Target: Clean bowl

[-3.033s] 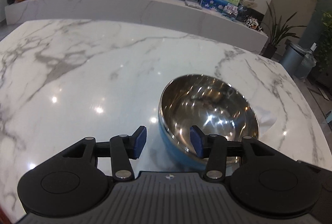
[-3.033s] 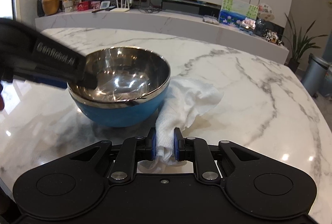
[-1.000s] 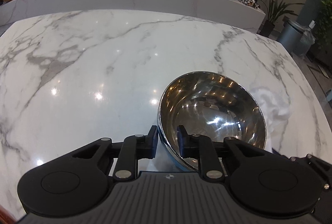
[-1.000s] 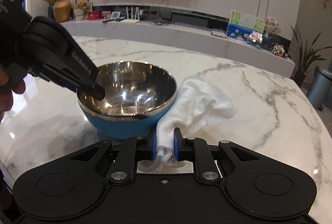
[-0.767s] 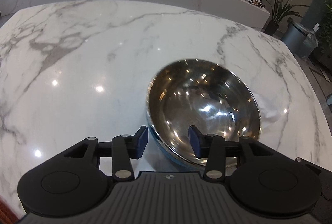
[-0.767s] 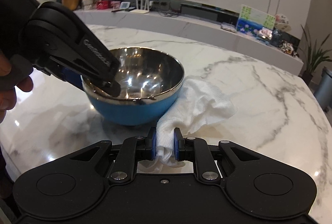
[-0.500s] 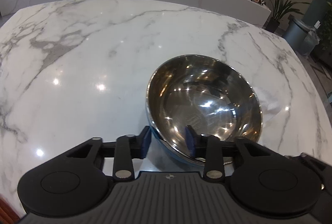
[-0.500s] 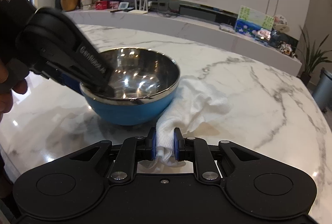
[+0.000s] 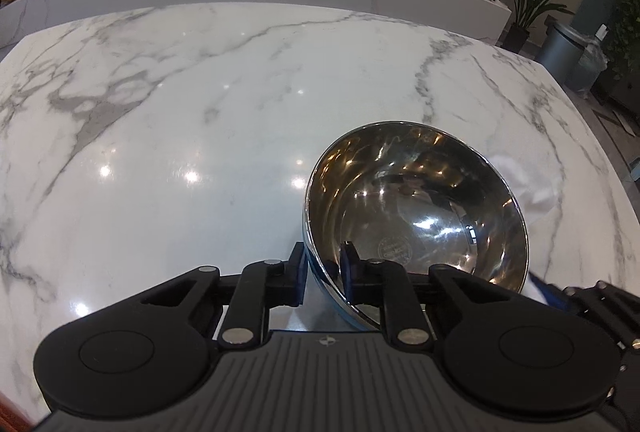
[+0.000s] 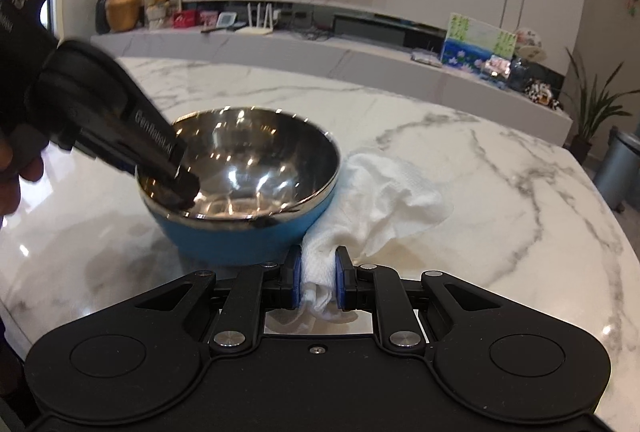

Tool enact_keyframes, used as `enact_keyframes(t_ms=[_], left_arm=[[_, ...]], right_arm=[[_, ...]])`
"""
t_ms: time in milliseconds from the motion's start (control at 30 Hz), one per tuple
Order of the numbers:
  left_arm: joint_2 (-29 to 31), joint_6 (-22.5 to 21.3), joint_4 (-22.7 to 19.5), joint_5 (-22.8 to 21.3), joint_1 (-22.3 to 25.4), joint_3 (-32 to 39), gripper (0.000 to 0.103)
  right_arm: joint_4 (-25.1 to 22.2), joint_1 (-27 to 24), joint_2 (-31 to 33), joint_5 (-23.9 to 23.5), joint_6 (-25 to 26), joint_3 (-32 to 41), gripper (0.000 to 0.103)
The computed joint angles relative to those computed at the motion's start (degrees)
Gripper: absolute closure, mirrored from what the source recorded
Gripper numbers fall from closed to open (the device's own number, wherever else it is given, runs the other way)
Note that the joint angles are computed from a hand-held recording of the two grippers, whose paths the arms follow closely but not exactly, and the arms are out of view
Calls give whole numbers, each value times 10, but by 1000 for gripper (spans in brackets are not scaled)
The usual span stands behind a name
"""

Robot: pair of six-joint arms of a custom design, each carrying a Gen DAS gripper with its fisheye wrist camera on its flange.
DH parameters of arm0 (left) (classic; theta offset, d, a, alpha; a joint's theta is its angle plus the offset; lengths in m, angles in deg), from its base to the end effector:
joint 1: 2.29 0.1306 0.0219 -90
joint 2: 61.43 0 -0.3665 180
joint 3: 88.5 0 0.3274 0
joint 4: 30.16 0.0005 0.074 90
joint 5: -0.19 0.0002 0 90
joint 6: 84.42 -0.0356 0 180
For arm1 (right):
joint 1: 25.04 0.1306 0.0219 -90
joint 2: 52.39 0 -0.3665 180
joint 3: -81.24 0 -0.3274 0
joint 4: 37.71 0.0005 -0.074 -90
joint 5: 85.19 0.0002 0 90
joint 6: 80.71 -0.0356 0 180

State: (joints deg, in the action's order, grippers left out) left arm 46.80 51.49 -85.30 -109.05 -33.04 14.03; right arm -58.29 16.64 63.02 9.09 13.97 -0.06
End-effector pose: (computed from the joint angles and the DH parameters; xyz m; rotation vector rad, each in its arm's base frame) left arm 0.4480 -0.2535 0.3521 -0.4459 2.5022 -0.0720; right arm 0.4351 0.3831 0.3010 -0.8409 2.0688 0.2719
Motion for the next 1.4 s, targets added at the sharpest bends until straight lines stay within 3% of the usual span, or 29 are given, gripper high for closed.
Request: enact_keyframes(t_ms=[200, 267, 400, 533, 767, 867, 1133, 1400], left_arm=[[-6, 15, 8, 2, 1, -8, 86], [-7, 20, 5, 0, -1, -8, 81], [-8, 36, -6, -12, -7, -3, 62], [-7, 48, -19, -7, -10, 3, 61], [-7, 56, -31, -3, -12, 8, 61], [-4, 48, -36, -3, -11, 15, 72], [9, 19, -39, -17, -8, 26, 84], [10, 17, -17, -27, 4, 20, 85]], right_arm=[[-37, 4, 9, -6, 7, 15, 88], [-38, 4, 9, -5, 6, 16, 88], [-32, 4, 7, 0, 1, 12, 88], [-18, 4, 1, 6, -3, 2, 88], [42, 4, -21, 29, -6, -32, 88], [65, 3, -30, 22, -3, -47, 88], [34, 5, -18, 7, 12, -26, 88], [-23, 10, -4, -25, 31, -2, 88]])
